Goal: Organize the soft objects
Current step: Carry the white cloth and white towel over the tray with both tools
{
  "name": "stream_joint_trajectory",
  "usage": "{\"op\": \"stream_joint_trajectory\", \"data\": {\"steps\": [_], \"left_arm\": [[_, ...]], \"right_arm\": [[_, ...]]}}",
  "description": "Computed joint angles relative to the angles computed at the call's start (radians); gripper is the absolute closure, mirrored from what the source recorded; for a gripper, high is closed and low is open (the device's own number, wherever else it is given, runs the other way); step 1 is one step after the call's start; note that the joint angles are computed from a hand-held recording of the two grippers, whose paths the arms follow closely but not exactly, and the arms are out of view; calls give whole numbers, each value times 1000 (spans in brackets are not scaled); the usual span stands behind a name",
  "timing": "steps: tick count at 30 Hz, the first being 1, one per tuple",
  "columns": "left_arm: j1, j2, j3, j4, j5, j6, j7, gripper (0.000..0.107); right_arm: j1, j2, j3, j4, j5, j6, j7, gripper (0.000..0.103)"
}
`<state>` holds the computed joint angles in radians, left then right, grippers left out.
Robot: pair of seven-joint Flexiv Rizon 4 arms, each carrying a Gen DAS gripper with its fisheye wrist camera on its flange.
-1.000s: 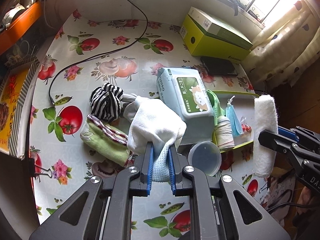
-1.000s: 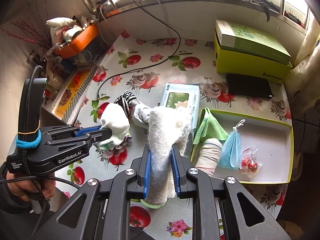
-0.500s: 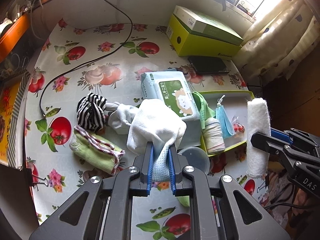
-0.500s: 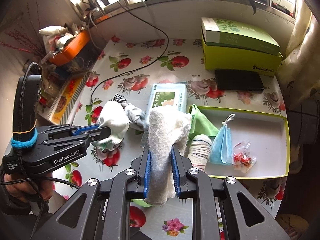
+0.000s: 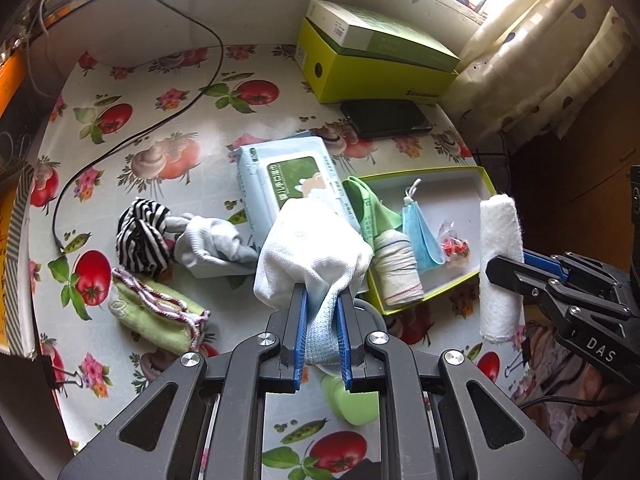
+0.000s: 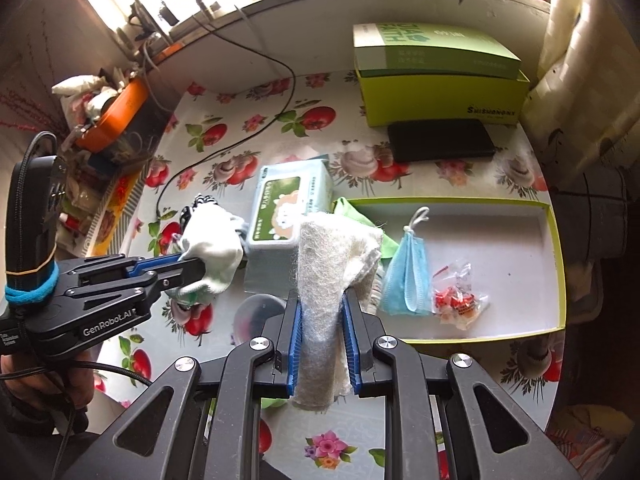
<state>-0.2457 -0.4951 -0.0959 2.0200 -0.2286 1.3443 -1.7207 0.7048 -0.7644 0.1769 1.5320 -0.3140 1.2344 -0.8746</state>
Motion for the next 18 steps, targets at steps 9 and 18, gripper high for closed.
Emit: {"op": "stream_joint_trajectory", "data": {"steps": [9,18], "left_arm": [[-11,-49,-21,-84,0,-56,38,93],[-45,-121,-17,-211,18,-129,61,93]], "right_arm": [[-23,11,-27,50,10,28,47,85],[-58,1,-52,62,-2,33,76,85]]}}
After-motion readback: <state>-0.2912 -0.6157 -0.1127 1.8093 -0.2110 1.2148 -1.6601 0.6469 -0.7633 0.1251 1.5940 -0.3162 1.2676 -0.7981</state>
